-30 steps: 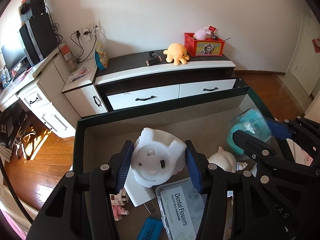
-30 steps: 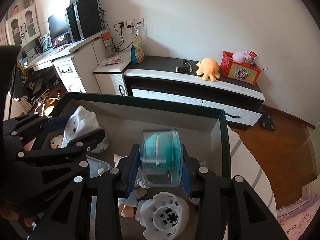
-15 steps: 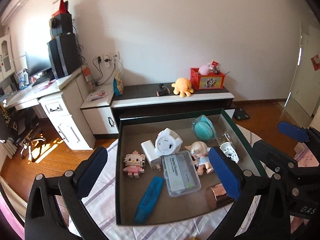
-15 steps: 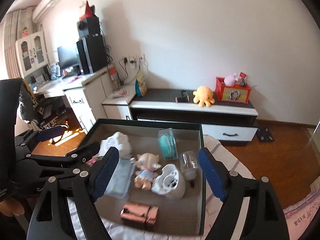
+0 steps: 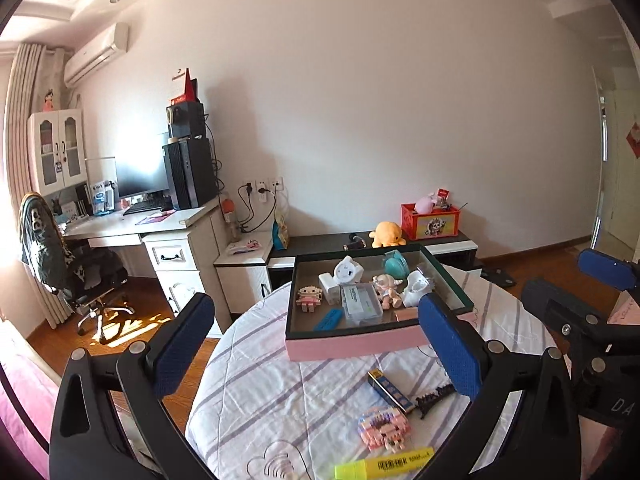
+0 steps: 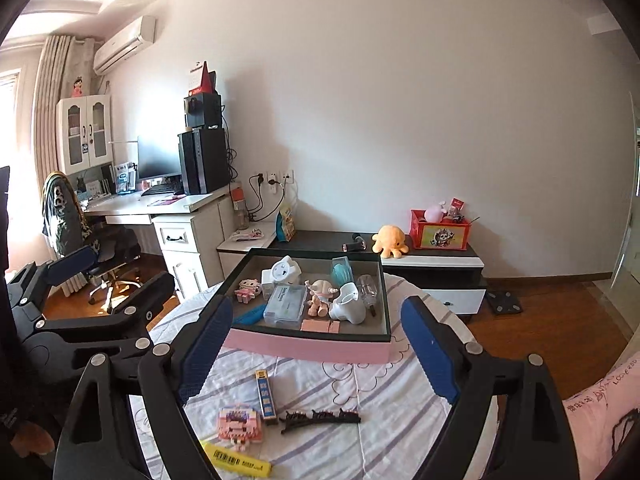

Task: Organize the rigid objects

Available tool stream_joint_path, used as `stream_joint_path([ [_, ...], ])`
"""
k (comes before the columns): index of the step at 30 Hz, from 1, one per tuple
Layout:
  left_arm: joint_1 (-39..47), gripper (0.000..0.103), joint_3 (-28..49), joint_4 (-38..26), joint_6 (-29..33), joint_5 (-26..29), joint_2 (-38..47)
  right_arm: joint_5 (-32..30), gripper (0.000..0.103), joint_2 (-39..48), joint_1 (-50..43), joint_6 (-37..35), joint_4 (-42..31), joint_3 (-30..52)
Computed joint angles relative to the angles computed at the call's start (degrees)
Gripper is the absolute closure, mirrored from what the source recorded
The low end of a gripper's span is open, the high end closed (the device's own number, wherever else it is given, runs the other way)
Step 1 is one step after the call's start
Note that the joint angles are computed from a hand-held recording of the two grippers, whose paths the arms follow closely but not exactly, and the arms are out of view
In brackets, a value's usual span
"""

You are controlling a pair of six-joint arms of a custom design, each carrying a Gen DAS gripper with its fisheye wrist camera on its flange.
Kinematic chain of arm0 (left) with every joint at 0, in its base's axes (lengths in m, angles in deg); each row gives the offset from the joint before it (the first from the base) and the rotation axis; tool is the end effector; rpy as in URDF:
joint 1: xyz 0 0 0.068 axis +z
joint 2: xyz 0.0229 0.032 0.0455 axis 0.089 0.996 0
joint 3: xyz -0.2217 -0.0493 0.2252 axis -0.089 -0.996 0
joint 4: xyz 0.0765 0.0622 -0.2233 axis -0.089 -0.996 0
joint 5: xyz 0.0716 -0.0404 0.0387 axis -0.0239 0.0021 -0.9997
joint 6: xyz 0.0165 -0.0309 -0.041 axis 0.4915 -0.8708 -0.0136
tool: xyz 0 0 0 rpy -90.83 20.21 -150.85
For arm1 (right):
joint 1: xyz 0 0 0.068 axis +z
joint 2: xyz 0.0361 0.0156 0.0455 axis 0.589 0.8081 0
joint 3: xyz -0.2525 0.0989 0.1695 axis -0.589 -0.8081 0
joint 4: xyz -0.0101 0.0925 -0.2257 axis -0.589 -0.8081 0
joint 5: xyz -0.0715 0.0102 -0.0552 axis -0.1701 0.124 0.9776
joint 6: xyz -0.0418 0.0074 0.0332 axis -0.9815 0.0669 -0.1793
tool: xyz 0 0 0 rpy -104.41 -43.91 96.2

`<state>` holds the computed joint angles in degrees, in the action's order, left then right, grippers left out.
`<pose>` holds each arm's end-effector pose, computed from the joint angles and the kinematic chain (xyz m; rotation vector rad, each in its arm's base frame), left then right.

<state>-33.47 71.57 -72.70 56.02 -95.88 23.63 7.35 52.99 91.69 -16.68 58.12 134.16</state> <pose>0.1830 -0.1165 0.2649 0.0015 1.9145 0.1171 0.1880 0.2350 0.2799 -0.1673 1.9491 0.1859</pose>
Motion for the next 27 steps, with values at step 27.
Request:
stream_joint_path([
  [27, -39.0, 0.000, 8.5, -53.7, -45.4, -36.1, -11.8, 27.0, 0.000, -10.4, 26.1, 11.4, -12.6, -3.0],
])
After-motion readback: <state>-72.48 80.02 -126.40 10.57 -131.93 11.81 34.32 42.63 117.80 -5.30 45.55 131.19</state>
